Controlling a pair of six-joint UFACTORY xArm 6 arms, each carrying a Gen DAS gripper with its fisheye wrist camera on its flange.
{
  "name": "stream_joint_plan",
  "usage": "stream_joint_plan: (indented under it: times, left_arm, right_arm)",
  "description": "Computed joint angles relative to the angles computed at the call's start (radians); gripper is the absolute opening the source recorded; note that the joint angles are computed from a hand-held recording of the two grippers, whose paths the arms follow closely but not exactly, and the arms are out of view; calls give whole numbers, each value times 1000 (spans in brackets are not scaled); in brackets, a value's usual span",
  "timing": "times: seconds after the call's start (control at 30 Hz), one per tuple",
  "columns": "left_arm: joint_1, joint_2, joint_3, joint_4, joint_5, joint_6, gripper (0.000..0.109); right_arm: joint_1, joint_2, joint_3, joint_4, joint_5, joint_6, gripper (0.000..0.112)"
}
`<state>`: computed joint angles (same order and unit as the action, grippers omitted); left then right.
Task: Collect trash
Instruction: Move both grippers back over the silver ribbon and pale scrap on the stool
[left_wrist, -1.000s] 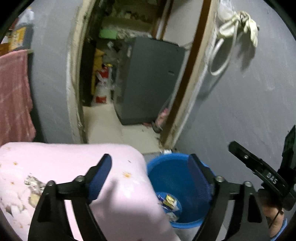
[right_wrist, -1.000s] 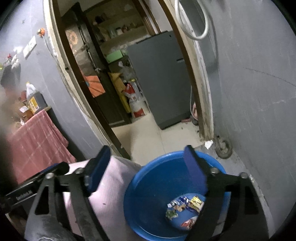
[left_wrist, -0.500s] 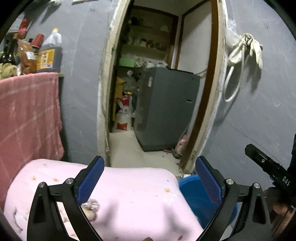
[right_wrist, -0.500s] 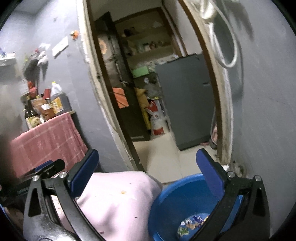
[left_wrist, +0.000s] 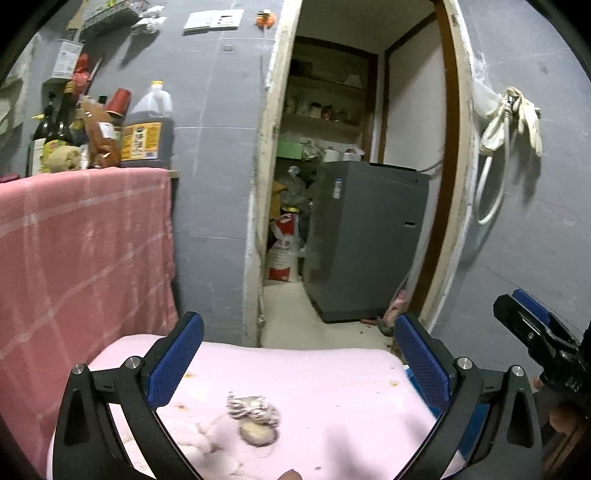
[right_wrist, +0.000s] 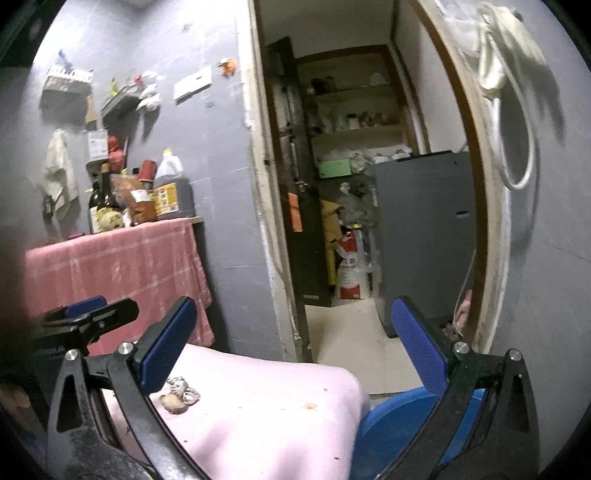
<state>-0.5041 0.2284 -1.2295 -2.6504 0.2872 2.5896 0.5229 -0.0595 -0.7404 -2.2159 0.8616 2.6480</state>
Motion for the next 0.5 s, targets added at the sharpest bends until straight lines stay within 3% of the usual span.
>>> stream_joint_plan:
  times: [0.3,0.5]
  left_arm:
    - [66,-1,22,-29,2,26,101]
    - [98,30,10,61,-22,-69,101]
  right_arm:
    - [11,129,-135,29,-58,-69,103]
    - [-7,200,-211,49,-134,-116,103]
